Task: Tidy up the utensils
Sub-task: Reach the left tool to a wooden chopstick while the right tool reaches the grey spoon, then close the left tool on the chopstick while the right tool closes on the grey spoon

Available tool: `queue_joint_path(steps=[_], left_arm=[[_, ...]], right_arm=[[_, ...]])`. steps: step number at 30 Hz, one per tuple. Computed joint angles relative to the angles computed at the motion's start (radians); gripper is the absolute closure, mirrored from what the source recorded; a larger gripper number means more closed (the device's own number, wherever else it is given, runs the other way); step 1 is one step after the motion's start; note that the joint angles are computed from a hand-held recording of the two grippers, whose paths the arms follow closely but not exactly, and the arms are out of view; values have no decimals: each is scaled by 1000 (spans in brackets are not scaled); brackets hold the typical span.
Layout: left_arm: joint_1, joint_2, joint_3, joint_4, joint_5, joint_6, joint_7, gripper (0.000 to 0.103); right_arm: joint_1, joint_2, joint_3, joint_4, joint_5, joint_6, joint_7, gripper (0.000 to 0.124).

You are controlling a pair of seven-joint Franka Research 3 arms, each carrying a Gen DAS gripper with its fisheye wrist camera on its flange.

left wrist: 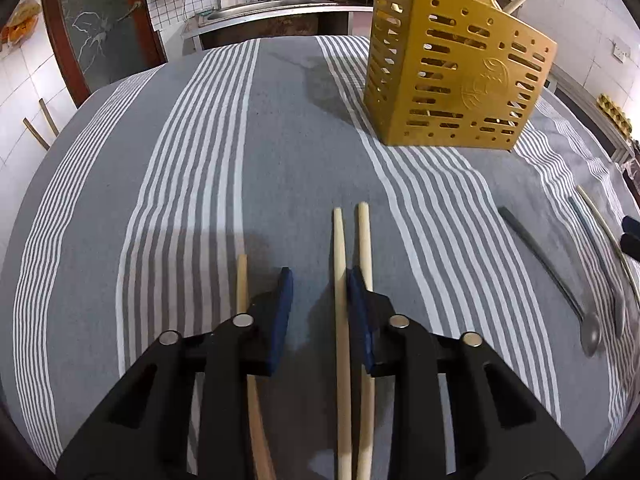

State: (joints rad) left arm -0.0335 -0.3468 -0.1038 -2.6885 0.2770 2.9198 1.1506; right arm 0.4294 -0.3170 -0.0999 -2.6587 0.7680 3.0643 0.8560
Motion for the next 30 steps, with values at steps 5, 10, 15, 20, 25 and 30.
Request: queue_joint_path(steps=[5, 10, 15, 20, 25, 30], left_arm=[[17, 53, -18, 57, 22, -20, -13, 97], [-8, 84, -1, 97, -12, -51, -2, 99], [-16, 99, -4, 133, -28, -110, 27, 99], [-16, 120, -6, 160, -12, -131, 37, 99], [-29, 113, 12, 163, -81, -124, 86, 99], [-15, 56, 4, 129, -70, -85, 54, 99]], right_arm=[[-122, 104, 101, 79, -166, -48, 147, 81], [-240, 182, 196, 141, -444, -95, 389, 92], [-254, 197, 213, 184, -668, -184, 550, 117], [-228, 203, 189, 185, -693, -157, 599, 117], [-161, 193, 136, 190, -496, -141, 447, 117], [-59, 126, 78, 151, -194, -60, 198, 117]])
